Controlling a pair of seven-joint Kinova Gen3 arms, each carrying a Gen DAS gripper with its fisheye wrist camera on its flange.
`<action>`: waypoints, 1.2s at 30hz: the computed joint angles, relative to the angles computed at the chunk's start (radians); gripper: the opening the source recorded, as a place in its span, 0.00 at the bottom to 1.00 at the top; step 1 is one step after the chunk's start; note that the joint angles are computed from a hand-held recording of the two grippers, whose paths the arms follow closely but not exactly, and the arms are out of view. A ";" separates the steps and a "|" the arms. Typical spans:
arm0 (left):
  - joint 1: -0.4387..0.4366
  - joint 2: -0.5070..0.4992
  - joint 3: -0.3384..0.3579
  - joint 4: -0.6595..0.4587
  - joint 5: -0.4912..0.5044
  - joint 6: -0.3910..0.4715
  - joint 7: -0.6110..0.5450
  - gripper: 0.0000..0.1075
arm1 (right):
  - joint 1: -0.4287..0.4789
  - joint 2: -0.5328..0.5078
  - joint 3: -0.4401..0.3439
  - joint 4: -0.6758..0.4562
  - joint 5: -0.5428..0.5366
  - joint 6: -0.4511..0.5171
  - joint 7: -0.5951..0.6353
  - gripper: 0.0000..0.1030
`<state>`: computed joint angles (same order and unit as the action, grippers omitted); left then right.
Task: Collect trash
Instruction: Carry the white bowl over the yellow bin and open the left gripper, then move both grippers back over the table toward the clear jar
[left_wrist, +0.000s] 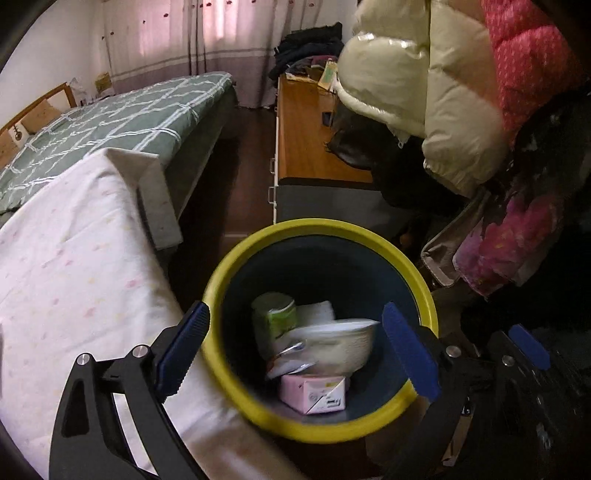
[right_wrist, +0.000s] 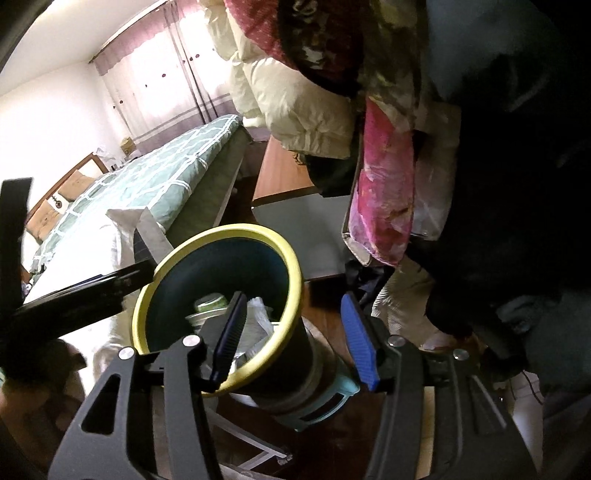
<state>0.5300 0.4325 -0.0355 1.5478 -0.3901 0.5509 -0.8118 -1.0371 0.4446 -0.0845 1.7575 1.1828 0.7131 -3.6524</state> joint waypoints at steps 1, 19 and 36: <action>-0.011 -0.019 0.012 0.024 -0.019 -0.007 0.023 0.87 | 0.000 0.003 -0.002 -0.005 -0.001 -0.001 0.006 0.51; -0.147 -0.620 0.069 0.630 -0.614 0.111 0.754 0.91 | -0.117 0.139 0.028 -0.313 -0.179 0.036 0.370 0.55; -0.355 -0.955 -0.151 0.886 -0.779 0.174 0.786 0.91 | -0.199 0.454 0.029 -1.023 -0.506 0.155 1.007 0.58</action>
